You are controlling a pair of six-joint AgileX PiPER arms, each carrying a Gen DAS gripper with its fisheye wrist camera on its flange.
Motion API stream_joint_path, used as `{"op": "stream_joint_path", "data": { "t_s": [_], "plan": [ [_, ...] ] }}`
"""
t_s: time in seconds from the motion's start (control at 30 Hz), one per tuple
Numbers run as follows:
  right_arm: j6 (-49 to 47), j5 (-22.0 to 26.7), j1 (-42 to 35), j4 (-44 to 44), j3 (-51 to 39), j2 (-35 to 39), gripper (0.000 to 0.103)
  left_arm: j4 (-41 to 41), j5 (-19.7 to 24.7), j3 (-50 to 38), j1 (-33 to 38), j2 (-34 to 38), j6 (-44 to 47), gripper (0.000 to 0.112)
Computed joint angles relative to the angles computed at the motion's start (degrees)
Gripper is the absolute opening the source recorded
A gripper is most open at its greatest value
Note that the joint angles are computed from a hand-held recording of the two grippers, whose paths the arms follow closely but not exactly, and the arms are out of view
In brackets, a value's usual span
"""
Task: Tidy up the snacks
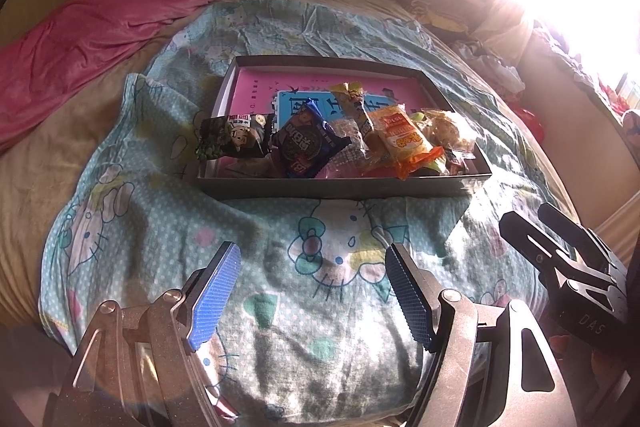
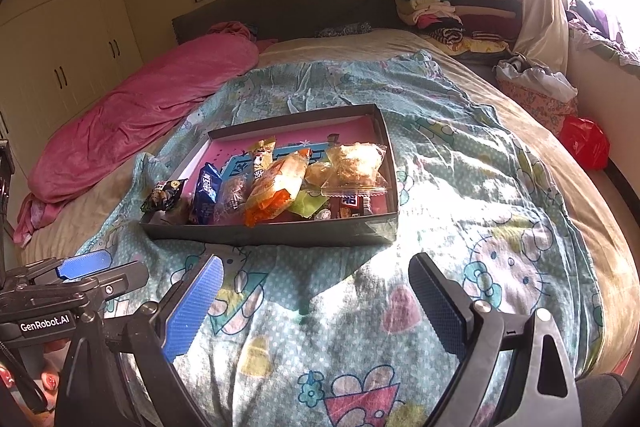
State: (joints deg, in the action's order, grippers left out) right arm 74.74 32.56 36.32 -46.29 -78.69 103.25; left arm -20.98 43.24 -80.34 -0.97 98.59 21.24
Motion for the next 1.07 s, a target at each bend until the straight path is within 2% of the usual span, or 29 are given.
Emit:
{"op": "stream_joint_path", "data": {
  "t_s": [0.67,0.87,0.97,1.07],
  "plan": [
    [0.87,0.53,-0.1,-0.5,0.46,-0.37,0.094,0.55,-0.18,0.11,-0.22,-0.16,-0.07,0.076],
    [3.26,0.94,-1.5,-2.54,1.21,-0.65,0.094,-6.21,0.02,0.35,1.53,0.57,5.65,0.076],
    [5.81,0.58,-4.36,-3.44,2.5,-1.08,0.095,-9.16,-0.88,-1.05,3.34,2.07,7.89,0.076],
    [6.34,0.4,-8.83,-1.81,2.96,-0.78,0.102,-6.11,-4.39,-3.99,5.46,4.35,4.04,0.078]
  ]
}}
